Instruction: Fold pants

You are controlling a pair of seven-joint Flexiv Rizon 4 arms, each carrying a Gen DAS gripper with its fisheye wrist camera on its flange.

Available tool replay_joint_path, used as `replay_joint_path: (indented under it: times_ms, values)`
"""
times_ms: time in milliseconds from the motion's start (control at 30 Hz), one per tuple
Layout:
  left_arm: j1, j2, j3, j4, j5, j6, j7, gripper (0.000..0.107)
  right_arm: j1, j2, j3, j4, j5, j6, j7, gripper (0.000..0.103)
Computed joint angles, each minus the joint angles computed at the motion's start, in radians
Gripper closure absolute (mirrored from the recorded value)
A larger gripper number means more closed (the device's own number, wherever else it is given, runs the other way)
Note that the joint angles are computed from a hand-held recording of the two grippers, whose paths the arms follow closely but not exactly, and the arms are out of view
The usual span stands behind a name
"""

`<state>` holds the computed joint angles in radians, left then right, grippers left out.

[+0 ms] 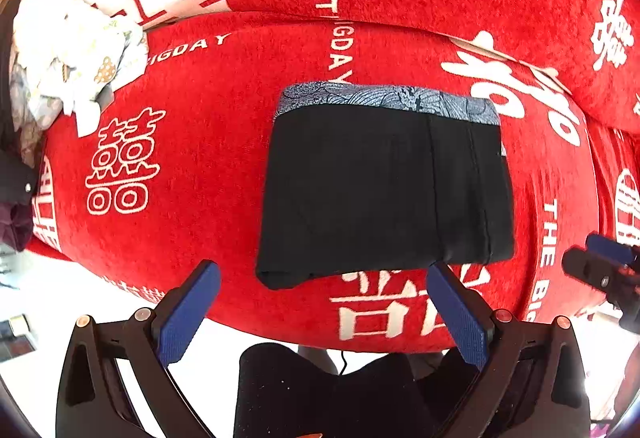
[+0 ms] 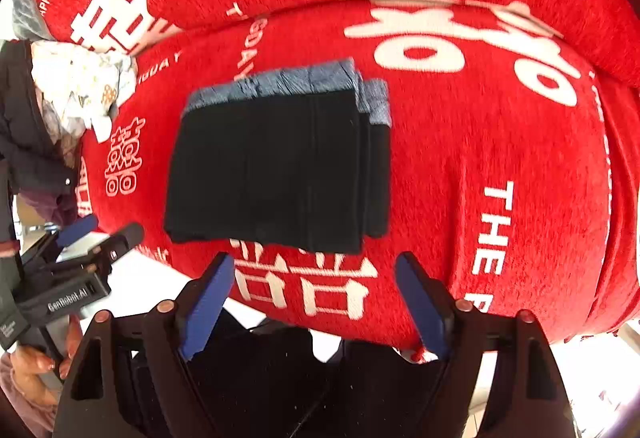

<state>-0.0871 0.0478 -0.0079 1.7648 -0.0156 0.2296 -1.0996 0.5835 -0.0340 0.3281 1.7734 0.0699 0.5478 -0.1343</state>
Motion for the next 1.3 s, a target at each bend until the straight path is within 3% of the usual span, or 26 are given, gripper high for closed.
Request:
replay_joint_path:
  times_ms: [67, 133, 433, 700, 1300]
  values:
    - [0.003, 0.003, 0.003, -0.004, 0.005, 0.003, 0.035, 0.004, 0.016, -0.019, 0.000, -0.030, -0.060, -0.033, 0.049, 0.005]
    - [0.008, 0.009, 0.009, -0.005, -0.005, 0.020, 0.068, 0.004, 0.036, -0.042, -0.001, -0.066, -0.128, -0.081, 0.107, 0.000]
    - [0.026, 0.017, 0.017, -0.027, -0.042, 0.034, 0.141, 0.004, 0.091, -0.108, -0.013, -0.216, -0.201, -0.250, 0.212, 0.000]
    - [0.037, 0.020, 0.019, -0.030, -0.035, 0.041, 0.131, 0.004, 0.113, -0.131, -0.018, -0.279, -0.224, -0.336, 0.222, 0.000]
    - [0.031, 0.032, 0.014, -0.030, -0.026, 0.033, 0.125, 0.004, 0.123, -0.144, -0.022, -0.319, -0.205, -0.402, 0.219, 0.000]
